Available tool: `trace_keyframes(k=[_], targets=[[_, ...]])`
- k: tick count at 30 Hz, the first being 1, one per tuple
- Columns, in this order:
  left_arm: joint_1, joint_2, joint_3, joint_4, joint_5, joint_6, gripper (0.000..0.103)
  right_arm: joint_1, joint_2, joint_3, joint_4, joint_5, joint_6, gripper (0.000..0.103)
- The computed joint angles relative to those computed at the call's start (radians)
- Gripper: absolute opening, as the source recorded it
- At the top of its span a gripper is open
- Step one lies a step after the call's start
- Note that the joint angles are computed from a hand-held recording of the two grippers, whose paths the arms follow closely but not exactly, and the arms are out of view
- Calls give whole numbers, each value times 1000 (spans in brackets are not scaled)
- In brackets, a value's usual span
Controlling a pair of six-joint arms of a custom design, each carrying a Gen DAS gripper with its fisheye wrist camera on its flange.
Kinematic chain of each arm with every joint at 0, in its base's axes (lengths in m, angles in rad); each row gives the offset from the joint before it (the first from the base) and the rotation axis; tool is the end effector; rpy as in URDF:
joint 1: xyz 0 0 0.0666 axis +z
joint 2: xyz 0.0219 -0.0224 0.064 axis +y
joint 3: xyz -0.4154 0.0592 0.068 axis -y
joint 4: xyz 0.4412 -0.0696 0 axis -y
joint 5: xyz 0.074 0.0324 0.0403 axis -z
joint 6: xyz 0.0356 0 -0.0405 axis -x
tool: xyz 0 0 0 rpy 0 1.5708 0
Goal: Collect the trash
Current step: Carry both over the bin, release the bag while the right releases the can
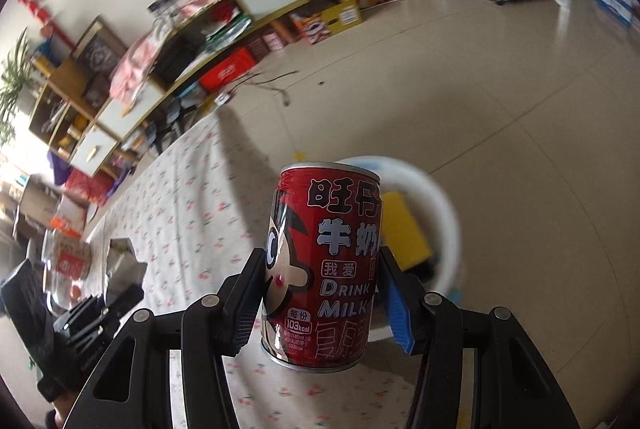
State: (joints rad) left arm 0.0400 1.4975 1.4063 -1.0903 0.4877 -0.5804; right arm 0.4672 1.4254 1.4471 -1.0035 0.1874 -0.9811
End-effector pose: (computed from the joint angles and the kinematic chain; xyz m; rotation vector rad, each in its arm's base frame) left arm 0.5388 0.0045 0.4120 0.8140 2.4629 -0.4579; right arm 0.4768 0.2326 0.4703 0.7212 2.4574 0.3342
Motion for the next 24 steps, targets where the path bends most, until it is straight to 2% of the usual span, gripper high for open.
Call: trace_keyframes(k=[8, 13, 16, 18, 21, 24], targets=[[-162, 1, -36, 14, -54, 13, 29, -54, -92, -131, 11, -20, -26, 55], [-213, 28, -24, 19, -95, 25, 32, -75, -122, -177, 20, -42, -30, 55], [-225, 47, -15, 21, -105, 28, 41, -83, -133, -196, 30, -49, -33, 55], [-225, 41, -29, 46, -116, 21, 57, -81, -132, -197, 33, -53, -37, 55], [-215, 21, -45, 67, -100, 23, 69, -83, -129, -198, 39, -60, -29, 55], [-196, 3, -53, 74, -74, 9, 76, -81, -111, -182, 38, -66, -19, 55]])
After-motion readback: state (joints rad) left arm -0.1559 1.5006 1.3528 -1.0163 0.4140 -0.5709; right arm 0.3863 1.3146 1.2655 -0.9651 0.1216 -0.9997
